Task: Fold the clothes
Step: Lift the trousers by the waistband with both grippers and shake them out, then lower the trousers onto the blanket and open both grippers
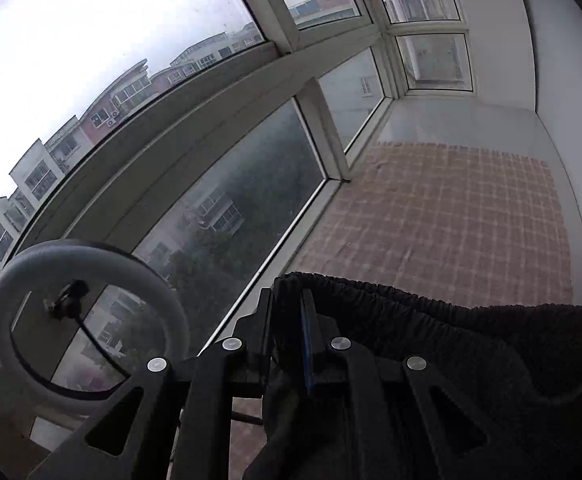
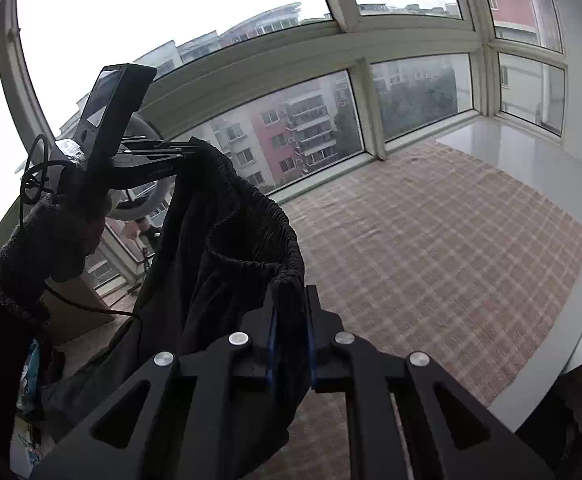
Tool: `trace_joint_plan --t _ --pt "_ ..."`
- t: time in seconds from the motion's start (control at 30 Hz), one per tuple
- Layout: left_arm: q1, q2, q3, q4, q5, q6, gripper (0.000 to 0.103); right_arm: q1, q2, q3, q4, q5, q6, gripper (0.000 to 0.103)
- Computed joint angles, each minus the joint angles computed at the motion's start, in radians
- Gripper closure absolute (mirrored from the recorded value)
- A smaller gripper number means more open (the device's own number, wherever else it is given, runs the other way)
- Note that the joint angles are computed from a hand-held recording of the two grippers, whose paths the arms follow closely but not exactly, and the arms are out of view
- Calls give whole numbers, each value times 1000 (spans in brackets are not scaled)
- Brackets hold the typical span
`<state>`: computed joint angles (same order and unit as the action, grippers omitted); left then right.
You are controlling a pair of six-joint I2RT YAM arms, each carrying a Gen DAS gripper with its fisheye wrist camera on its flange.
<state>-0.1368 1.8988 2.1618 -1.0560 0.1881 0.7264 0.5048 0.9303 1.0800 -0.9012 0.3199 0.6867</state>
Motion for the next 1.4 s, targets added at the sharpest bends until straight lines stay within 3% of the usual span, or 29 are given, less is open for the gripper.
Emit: trace_joint_plan --t 0.17,0.27,0.33,0.4,0.5,0.57,0.77,0.83,0.9,1.0,1.07,1.17,1.27,1.4 --pt "-319 131 -194 216 -156 -109 92 -475 -24 -223 88 -236 -203 92" --pt "-423 261 -174 269 -210 -148 92 -671 8 -307 139 -347 -296 92" --pt "-453 344 -110 239 -234 -173 90 -761 74 -335 185 -393 -338 92" --pt "-468 420 -27 170 -256 -197 83 -810 151 -342 200 -408 -373 91" --pt "-467 393 -71 190 -276 -199 79 -844 207 -327 181 -357 -399 84" --pt "-416 321 -132 196 -232 -174 76 -890 181 -325 168 -383 -435 77" --pt "-232 162 -233 112 -41 -58 74 -988 106 -304 144 -560 -590 73" --pt "-206 100 -362 169 -18 32 61 -965 104 -330 168 -552 -625 73" --pt "-212 77 -468 254 -36 51 50 -933 121 -371 211 -499 -626 73" --pt "-237 161 -478 290 -36 -14 50 -945 171 -442 303 -493 -579 73" --pt "-263 238 -458 324 -67 -64 59 -978 165 -484 336 -521 -559 73" --pt "-276 318 -417 333 -77 -89 99 -1017 139 -521 343 -536 -577 73" --pt "-259 311 -434 380 -50 -85 102 -1060 110 -541 343 -551 -611 73" --pt "-208 468 -196 312 -107 -207 102 -1089 116 -550 359 -599 -627 66"
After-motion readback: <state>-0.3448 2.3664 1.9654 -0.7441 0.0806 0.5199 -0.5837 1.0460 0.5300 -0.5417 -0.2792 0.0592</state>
